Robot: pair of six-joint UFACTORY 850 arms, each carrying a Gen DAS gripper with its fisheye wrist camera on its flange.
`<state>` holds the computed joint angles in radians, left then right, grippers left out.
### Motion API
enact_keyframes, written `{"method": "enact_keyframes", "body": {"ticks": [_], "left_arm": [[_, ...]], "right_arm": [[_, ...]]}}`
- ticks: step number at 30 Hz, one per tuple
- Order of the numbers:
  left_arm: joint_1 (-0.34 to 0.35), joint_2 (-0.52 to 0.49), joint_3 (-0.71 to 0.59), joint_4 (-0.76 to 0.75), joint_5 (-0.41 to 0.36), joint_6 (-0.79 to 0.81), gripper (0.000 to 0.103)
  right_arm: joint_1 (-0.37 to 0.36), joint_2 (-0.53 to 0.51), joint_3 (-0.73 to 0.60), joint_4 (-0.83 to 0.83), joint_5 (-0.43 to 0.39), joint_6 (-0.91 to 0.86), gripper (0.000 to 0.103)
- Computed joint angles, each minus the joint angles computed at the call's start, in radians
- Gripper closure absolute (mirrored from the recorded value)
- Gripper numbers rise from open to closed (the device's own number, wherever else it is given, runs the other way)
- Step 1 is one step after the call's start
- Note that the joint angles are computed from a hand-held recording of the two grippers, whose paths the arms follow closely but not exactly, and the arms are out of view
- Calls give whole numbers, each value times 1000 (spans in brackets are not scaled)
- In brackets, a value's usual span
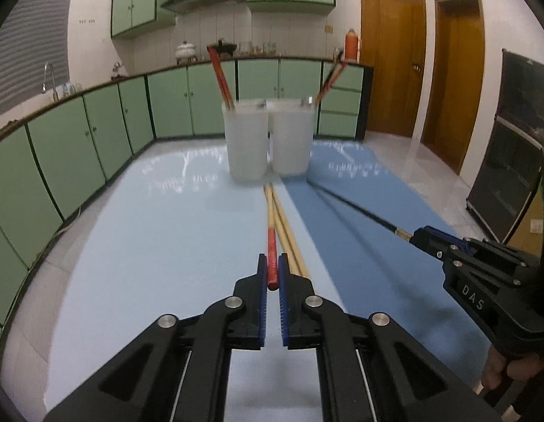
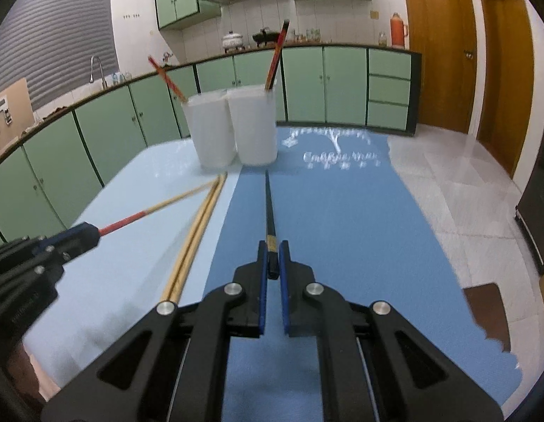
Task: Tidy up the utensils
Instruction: 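Lift the red chopstick with the left tool while the right lifts the black one toward the holder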
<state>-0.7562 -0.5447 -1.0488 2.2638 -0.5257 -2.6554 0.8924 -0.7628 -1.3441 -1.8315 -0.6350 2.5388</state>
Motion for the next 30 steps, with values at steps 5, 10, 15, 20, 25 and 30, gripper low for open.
{"method": "enact_keyframes", "body": {"ticks": [5, 10, 15, 20, 25, 30], "left_arm": [[5, 51, 9, 34, -30, -16, 97], [12, 82, 2, 71, -55, -31, 97], [25, 95, -20, 103, -61, -38, 97], [35, 93, -51, 135, -45, -60, 97], [33, 83, -52, 133, -54, -66, 97], [30, 97, -7, 181, -87, -149, 97]], "right_arm": [[-7, 50, 28, -51, -37, 23, 98], [-26, 101, 49, -124, -42, 58, 98], [-53, 139, 33, -167, 3, 46, 103], [-81, 151, -5, -179, 71, 8, 103], [-100, 126, -6, -178, 133, 46, 101], [-92, 62, 18, -160, 183, 73, 87]]}}
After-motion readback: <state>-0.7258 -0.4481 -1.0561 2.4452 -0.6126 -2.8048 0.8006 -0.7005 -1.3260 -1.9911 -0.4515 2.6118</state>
